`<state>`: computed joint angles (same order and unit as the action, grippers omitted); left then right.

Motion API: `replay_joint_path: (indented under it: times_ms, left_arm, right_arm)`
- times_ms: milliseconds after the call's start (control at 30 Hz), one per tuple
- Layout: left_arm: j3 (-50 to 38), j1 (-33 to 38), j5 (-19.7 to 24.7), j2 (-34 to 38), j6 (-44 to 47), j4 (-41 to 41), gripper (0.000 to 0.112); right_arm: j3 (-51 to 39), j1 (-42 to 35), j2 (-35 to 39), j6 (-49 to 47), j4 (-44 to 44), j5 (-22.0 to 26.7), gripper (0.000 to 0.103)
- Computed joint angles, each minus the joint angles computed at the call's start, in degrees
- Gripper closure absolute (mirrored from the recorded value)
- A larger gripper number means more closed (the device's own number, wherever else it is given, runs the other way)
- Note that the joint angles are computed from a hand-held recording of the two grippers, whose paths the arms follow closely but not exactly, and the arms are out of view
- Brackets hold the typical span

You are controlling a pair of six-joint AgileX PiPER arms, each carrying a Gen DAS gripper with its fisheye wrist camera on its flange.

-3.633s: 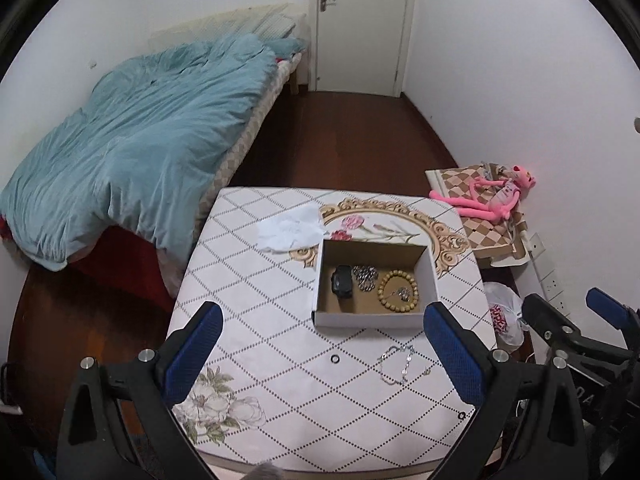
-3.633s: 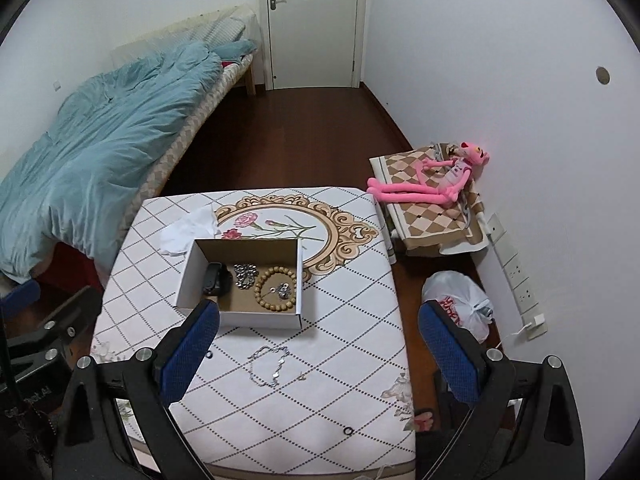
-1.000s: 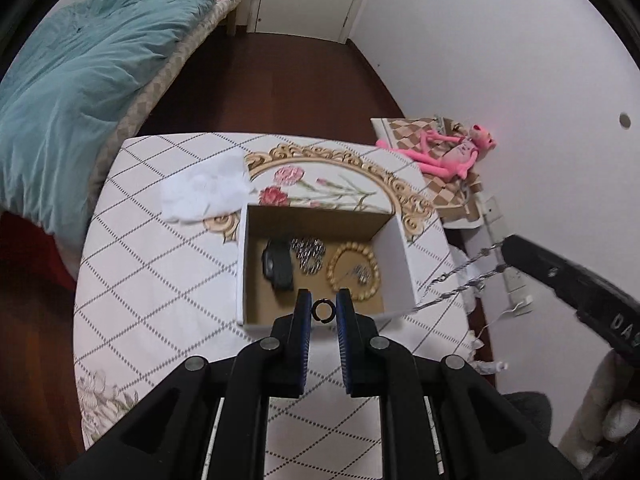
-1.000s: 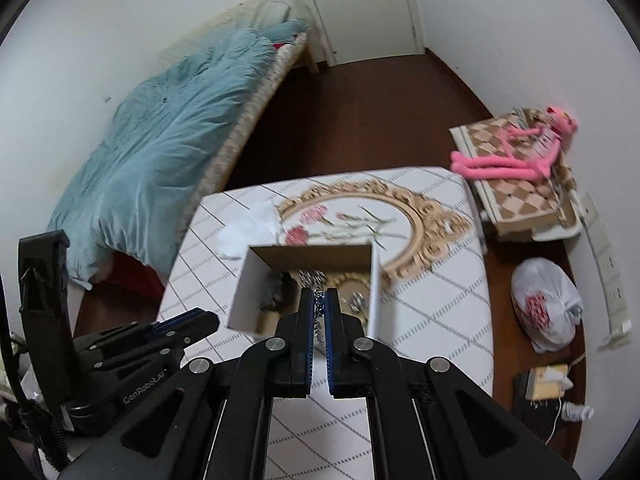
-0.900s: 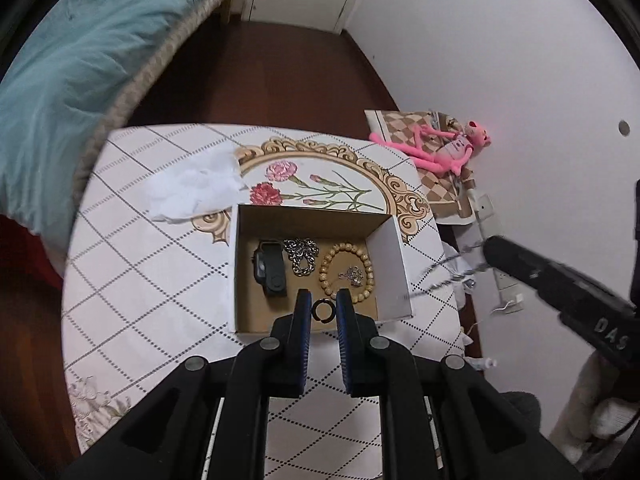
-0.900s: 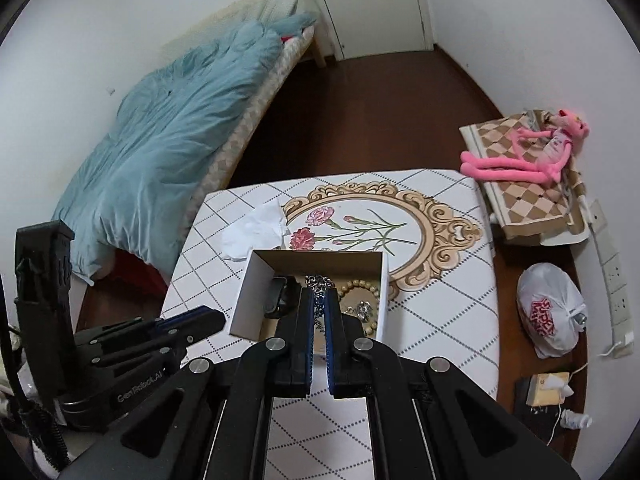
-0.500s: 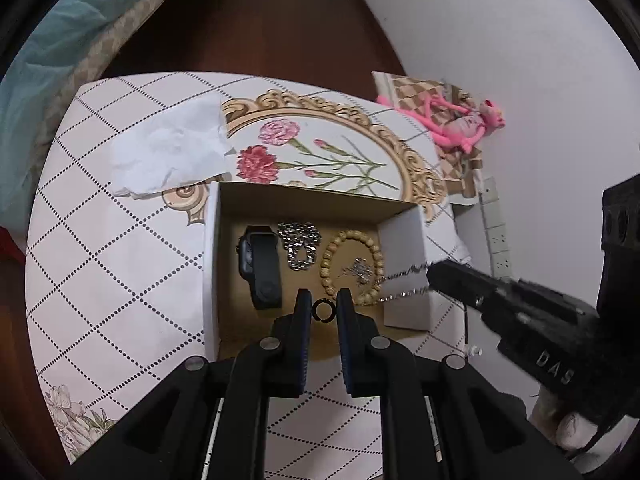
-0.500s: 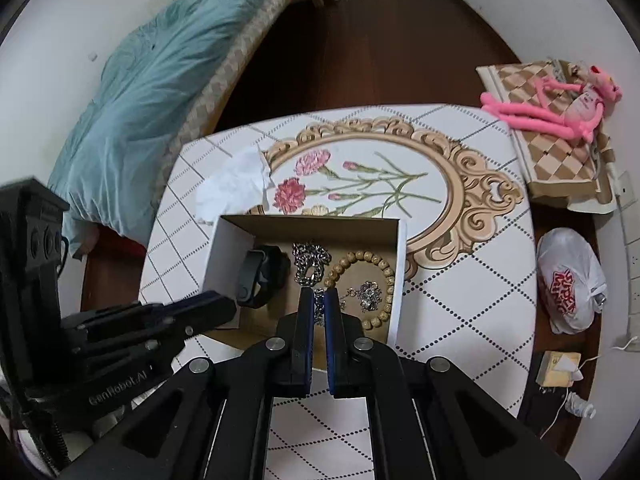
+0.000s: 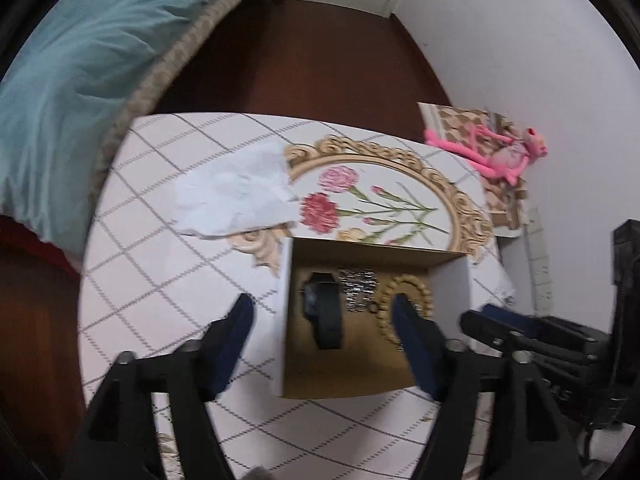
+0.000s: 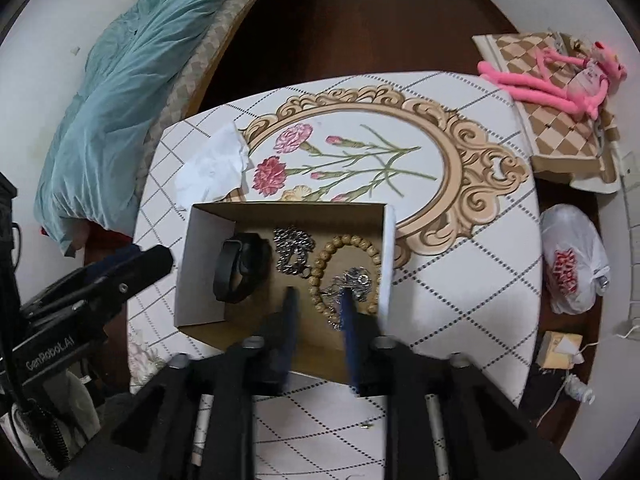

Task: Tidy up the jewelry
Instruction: 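Lower both held pieces into the box and open both grippers, then grasp the second black ring with the right gripper while the left grasps the small gold charm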

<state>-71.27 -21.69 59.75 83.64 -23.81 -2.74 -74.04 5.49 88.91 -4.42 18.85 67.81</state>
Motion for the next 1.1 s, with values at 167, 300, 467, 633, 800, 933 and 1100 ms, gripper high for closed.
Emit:
replay_joint_path:
  times_ms: [167,300,467,633,800,933,1100]
  left_arm:
    - [3.69,-4.20,-0.74,-1.85,-7.86,9.84,0.012]
    - [7.22,-8.38,-0.82,-2.90,-14.03,17.34,0.011]
    - [10.34,-10.89,-1.50,-4.05,-17.35,19.63,0.010]
    - [11.15,-12.64,-0.96,-4.86,-20.33,21.04,0.010]
    - [11.25,-14.43,0.37,-6.79,-22.73,22.27,0.010]
    - [10.56,-16.95,2.62,-9.32,-24.96,23.83,0.010]
    - [8.57,-22.01,7.03,-12.55,-28.89,26.64,0.010]
  right_arm:
    - [1.41,5.12,-2.31,7.05,-11.39,-2.52,0.019]
    - [5.86,9.61,-4.55,14.93,-21.13,-5.11,0.006]
    - [11.09,12.43,-7.09,21.22,-26.67,-8.08,0.005]
    - [13.58,13.58,-8.61,24.10,-28.06,-9.37,0.003]
    - [14.34,14.22,-11.02,25.52,-28.78,-8.85,0.003]
    - [14.49,15.13,-14.50,26.75,-29.51,-7.51,0.003]
    - [13.84,17.60,-19.71,29.31,-31.82,-4.38,0.003]
